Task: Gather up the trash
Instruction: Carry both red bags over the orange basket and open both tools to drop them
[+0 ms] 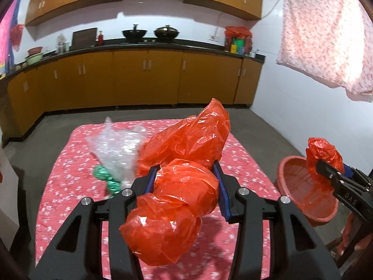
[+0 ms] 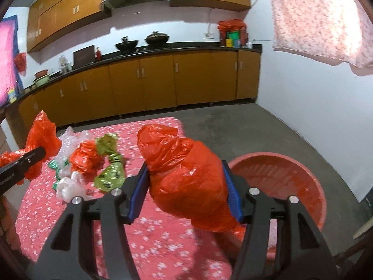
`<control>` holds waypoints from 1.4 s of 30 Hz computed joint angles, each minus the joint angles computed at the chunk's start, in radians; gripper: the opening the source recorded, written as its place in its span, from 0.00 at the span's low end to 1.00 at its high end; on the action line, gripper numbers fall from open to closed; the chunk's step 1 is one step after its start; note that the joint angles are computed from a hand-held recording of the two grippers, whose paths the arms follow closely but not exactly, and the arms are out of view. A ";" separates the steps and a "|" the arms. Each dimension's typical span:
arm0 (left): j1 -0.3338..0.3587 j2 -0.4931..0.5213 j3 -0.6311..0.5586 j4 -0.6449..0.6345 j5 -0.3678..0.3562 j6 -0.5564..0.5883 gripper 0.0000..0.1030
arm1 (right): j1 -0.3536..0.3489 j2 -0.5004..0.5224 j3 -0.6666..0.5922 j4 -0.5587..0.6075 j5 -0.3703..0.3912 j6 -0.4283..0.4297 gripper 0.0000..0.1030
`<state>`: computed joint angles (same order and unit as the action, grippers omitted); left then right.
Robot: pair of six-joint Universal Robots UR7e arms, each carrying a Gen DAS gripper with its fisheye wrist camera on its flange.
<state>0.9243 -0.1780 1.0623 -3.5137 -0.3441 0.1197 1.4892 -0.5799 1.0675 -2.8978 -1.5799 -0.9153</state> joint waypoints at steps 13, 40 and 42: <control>-0.001 0.129 -0.227 0.237 -0.106 -0.006 0.45 | -0.047 -0.008 -0.050 -0.052 -0.051 0.060 0.56; 0.008 0.373 -0.712 0.619 -0.248 -0.021 0.44 | -0.090 0.058 -0.223 -0.015 -0.122 0.149 0.56; 0.009 0.414 -0.794 0.670 -0.261 -0.021 0.44 | -0.091 0.069 -0.245 -0.005 -0.128 0.161 0.56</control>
<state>0.9336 0.2360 0.2687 -2.8433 -0.6048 0.0985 1.3984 -0.5112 0.8220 -2.9029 -1.7075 -0.7538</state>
